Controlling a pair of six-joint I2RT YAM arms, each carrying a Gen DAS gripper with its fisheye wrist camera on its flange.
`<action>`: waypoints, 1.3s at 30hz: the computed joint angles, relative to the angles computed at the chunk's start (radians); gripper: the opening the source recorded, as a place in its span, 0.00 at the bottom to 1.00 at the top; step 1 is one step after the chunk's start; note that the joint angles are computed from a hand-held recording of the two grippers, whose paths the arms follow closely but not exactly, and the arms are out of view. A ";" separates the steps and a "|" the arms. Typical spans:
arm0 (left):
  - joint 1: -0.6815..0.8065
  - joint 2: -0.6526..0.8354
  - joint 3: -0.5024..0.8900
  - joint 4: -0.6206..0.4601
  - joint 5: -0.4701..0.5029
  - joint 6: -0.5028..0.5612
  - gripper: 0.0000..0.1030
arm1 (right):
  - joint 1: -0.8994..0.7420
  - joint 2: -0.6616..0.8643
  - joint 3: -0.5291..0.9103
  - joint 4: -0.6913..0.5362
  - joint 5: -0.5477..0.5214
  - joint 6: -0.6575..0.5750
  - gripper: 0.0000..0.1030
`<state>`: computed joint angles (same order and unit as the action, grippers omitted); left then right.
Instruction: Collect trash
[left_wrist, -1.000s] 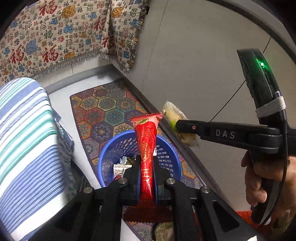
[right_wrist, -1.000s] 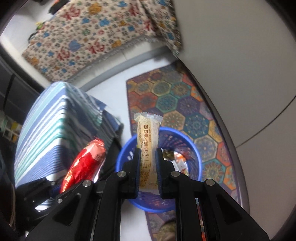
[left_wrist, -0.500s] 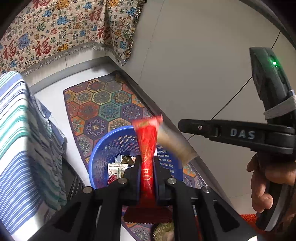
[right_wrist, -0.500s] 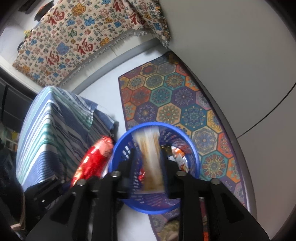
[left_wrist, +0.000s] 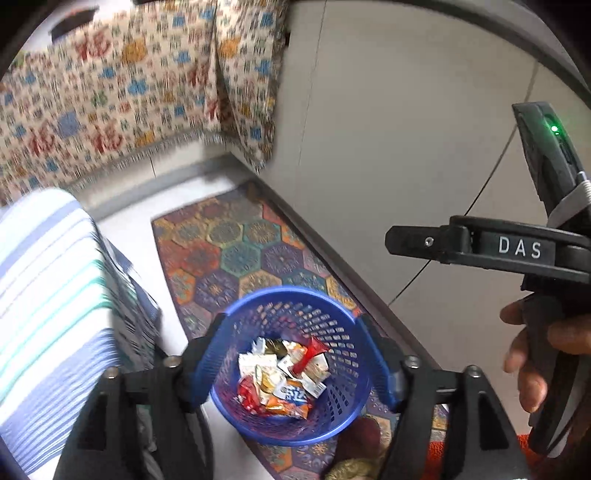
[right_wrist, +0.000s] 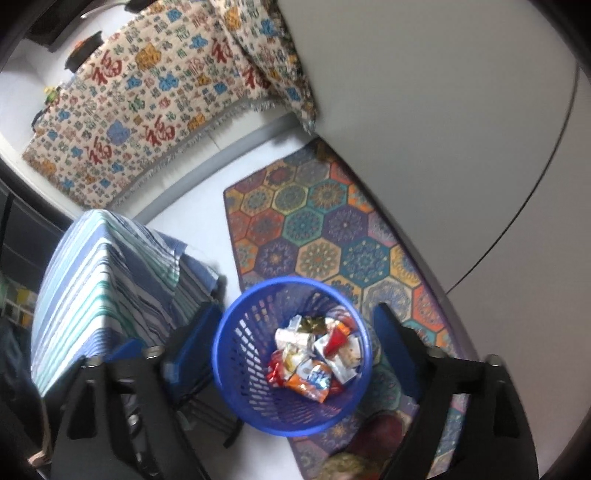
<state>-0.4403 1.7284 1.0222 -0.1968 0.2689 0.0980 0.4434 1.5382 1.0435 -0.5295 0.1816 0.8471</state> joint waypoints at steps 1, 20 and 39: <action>-0.001 -0.029 -0.009 -0.014 0.003 0.007 0.81 | 0.017 -0.027 -0.003 -0.014 0.020 0.002 0.99; -0.037 -0.572 -0.221 -0.237 -0.273 -0.005 0.90 | 0.675 -0.146 0.133 -0.656 0.592 0.568 1.00; 0.066 -0.640 -0.151 -0.453 -0.113 0.050 0.90 | 0.804 -0.045 0.310 -0.894 0.479 0.731 1.00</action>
